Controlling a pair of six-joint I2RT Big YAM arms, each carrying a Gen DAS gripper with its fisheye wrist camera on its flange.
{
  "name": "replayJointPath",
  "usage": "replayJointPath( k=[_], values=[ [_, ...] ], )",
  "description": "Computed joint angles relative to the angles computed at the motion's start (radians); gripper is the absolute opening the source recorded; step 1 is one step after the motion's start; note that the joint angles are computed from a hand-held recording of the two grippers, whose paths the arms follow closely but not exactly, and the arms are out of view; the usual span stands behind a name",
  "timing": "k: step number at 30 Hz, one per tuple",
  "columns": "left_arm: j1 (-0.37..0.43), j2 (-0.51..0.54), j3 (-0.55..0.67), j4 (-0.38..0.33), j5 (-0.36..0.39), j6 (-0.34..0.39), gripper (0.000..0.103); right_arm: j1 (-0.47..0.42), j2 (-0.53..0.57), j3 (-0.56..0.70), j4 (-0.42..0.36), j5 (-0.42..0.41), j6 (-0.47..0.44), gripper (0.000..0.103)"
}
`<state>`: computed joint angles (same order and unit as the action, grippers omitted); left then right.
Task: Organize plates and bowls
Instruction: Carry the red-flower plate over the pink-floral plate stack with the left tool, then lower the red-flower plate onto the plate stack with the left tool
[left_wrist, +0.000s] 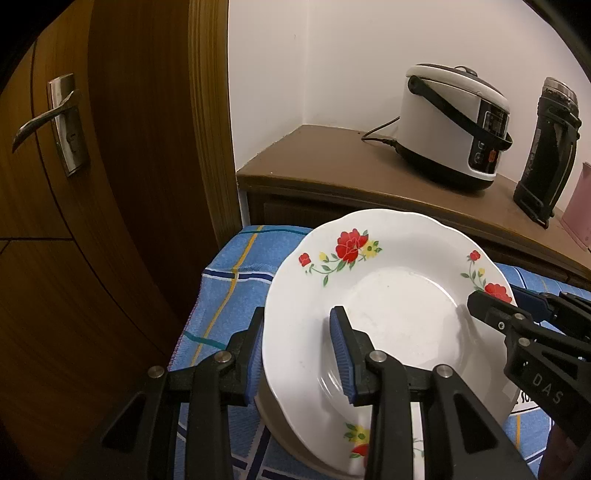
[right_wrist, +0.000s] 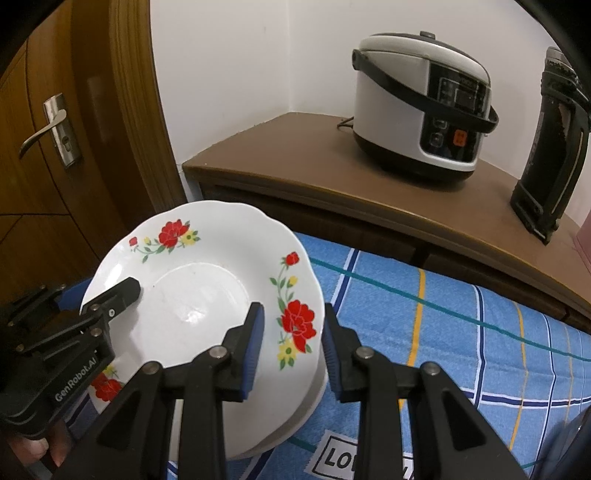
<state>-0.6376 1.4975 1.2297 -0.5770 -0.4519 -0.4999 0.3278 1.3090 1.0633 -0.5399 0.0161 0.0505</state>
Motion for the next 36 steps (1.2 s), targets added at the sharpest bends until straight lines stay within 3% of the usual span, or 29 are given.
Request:
replayJointPath(
  k=[36],
  values=[
    [0.021,0.027,-0.001,0.009,0.035,0.001,0.037,0.005,0.04,0.017,-0.01,0.008,-0.002,0.031]
  ],
)
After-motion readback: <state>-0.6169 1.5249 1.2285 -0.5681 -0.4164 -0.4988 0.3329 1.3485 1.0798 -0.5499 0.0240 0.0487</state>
